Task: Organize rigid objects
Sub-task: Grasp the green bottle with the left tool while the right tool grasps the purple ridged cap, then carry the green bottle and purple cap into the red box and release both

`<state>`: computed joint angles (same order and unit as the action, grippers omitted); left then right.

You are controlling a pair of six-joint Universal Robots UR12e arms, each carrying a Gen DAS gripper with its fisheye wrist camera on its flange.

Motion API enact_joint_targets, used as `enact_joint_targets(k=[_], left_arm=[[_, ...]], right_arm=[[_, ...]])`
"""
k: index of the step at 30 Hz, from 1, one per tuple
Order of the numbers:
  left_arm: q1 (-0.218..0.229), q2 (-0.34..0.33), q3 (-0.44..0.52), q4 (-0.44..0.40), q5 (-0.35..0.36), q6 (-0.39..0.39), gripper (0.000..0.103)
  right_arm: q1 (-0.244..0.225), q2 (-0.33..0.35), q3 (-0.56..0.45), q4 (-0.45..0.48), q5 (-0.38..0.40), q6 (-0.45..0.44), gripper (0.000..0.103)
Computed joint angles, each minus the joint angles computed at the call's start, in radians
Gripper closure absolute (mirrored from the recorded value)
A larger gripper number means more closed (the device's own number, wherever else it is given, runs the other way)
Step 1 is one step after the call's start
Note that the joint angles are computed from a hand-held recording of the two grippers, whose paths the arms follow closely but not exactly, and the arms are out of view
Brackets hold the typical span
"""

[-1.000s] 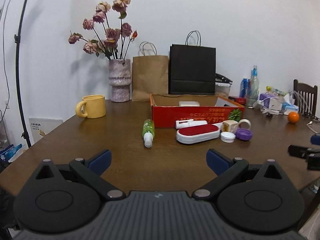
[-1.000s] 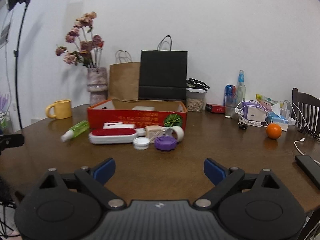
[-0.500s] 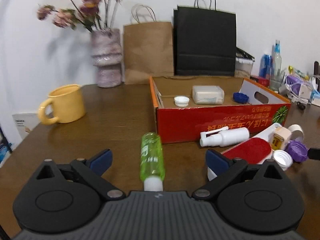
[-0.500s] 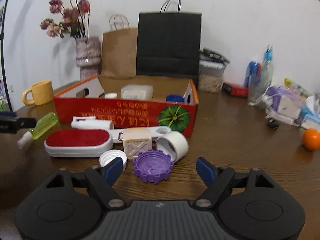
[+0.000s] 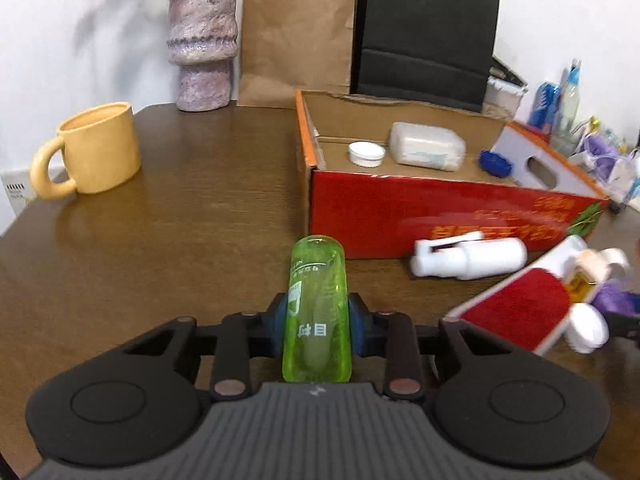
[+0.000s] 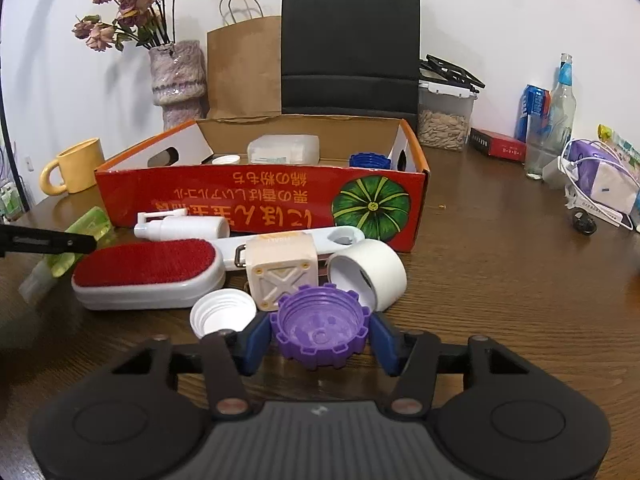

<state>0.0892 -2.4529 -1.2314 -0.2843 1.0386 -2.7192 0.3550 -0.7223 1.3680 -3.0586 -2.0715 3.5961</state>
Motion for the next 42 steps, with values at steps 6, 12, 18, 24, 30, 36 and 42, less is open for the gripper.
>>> enact_joint_targets(k=[6,12,18,24,30,36,42], left_arm=[[0.026,0.085,-0.174,0.218,-0.033,-0.008,0.072],[0.069,0.194,-0.383,0.454,-0.074,-0.117,0.072],[0.114,0.283,-0.569,0.660,-0.117,-0.164,0.072],[0.153,0.338,-0.677,0.728,-0.181,-0.137,0.072],[0.170,0.355,-0.709,0.770,-0.221,-0.147,0.072],[0.163,0.346,-0.694,0.759,-0.218,-0.155,0.072],[0.129,0.310,-0.604,0.703,-0.201,-0.180,0.072]], right_arm=[[0.034,-0.023,0.045,-0.100,-0.058,-0.037,0.050],[0.113,-0.042,0.100,-0.264,-0.208,-0.102,0.050],[0.205,-0.020,0.117,-0.431,-0.343,-0.177,0.050],[0.259,-0.032,0.152,-0.468,-0.370,-0.155,0.050],[0.286,-0.028,0.150,-0.505,-0.397,-0.191,0.050],[0.284,-0.029,0.151,-0.507,-0.401,-0.181,0.050],[0.247,-0.038,0.148,-0.507,-0.357,-0.184,0.050]])
